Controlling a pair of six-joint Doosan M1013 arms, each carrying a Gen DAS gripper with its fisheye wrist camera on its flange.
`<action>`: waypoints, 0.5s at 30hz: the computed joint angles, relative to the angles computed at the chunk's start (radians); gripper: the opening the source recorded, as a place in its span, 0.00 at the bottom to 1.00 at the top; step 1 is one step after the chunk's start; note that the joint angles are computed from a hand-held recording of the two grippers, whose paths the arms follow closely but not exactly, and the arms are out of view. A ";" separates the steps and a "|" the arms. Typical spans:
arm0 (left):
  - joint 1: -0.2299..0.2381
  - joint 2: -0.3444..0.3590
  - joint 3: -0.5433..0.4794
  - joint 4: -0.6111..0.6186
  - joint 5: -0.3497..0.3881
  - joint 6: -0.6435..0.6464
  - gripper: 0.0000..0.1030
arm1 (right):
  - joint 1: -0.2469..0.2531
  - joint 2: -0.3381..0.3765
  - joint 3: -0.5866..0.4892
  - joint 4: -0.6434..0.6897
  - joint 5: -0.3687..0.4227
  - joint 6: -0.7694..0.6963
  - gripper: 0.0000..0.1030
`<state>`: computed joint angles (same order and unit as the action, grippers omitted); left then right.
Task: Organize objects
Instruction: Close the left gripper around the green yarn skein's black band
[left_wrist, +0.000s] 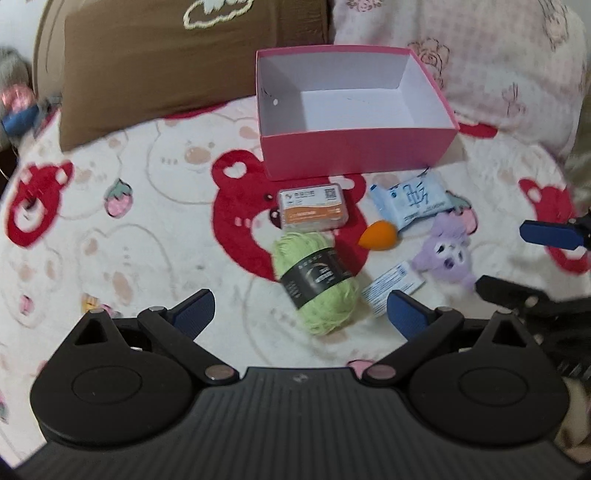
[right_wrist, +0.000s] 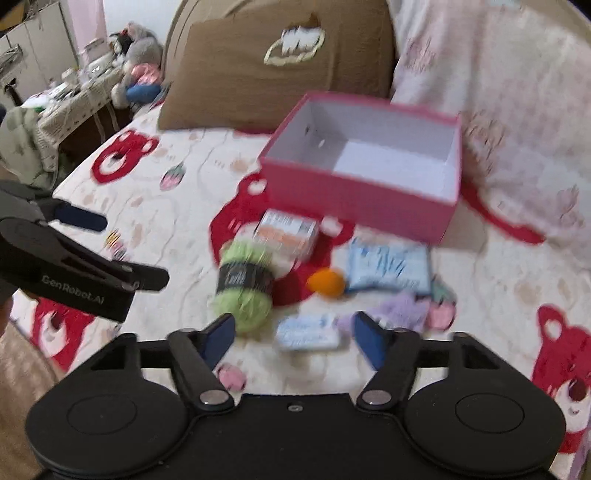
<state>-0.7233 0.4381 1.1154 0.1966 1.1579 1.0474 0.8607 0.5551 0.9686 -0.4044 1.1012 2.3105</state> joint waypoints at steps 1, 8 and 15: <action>0.005 0.002 0.002 -0.014 -0.011 0.005 0.97 | 0.009 0.013 -0.018 -0.038 0.015 -0.022 0.66; 0.018 0.017 0.030 -0.013 -0.082 -0.030 0.90 | -0.006 0.048 -0.052 0.033 -0.068 -0.175 0.66; 0.046 0.015 0.066 -0.075 -0.131 -0.025 0.90 | -0.044 0.050 0.000 0.174 -0.223 -0.284 0.67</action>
